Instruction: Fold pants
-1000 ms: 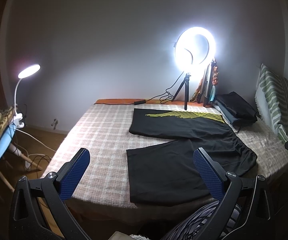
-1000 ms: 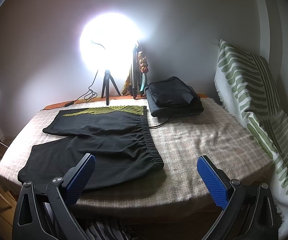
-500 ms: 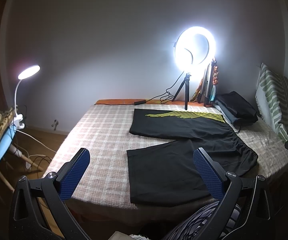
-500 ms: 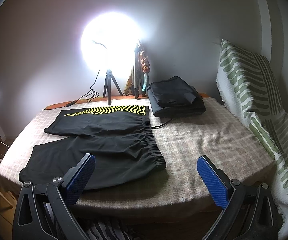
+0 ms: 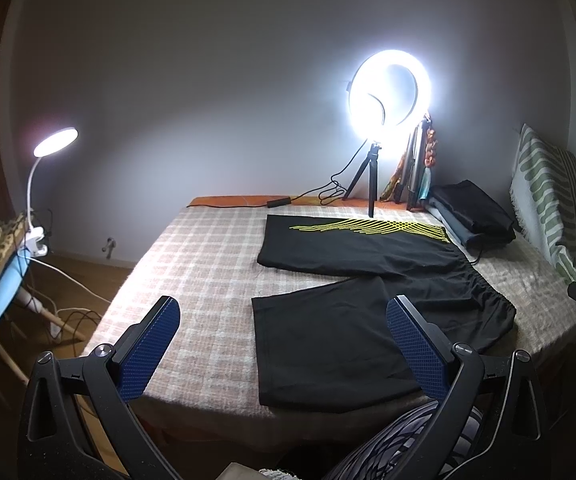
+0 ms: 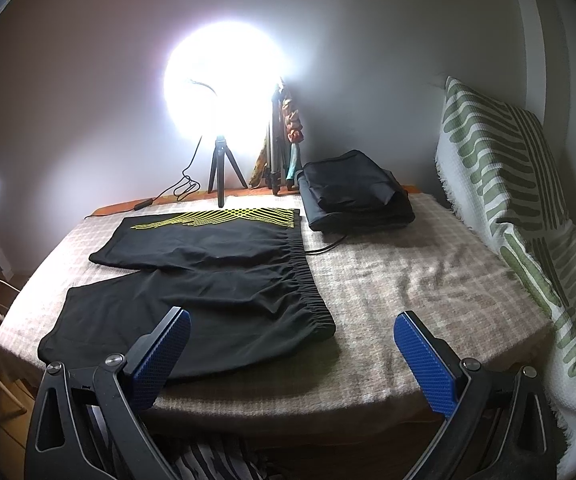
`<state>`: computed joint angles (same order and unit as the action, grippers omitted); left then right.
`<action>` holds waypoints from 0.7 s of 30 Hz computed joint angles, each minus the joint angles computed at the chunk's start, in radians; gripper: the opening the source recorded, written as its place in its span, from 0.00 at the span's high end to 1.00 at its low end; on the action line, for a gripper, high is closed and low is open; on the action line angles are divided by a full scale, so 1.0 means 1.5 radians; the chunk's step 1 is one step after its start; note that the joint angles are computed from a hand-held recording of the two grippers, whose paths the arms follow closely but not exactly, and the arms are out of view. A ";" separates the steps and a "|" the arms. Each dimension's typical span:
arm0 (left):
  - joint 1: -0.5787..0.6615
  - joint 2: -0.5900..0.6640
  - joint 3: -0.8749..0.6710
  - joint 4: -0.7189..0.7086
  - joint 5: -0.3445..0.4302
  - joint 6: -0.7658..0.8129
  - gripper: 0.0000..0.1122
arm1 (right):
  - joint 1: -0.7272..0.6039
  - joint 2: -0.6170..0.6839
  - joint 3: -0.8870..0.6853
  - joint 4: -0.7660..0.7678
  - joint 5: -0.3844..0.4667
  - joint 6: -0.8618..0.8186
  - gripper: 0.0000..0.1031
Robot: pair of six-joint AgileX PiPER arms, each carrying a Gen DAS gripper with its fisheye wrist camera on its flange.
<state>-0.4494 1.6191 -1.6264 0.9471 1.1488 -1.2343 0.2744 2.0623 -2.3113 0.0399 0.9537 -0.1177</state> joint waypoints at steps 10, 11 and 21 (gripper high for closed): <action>0.006 0.007 0.010 -0.005 -0.009 0.013 0.09 | -0.004 0.013 -0.018 0.003 0.014 -0.002 0.00; 0.008 0.008 0.012 -0.007 -0.011 0.016 0.09 | -0.005 0.016 -0.023 0.004 0.016 -0.004 0.00; 0.078 -0.031 0.100 -0.057 -0.116 0.116 0.09 | -0.022 0.097 -0.162 0.029 0.090 -0.053 0.00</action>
<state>-0.3320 1.5733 -1.4762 0.8622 0.9744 -1.0605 0.2415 2.2081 -2.5549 0.0836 1.0884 -0.1967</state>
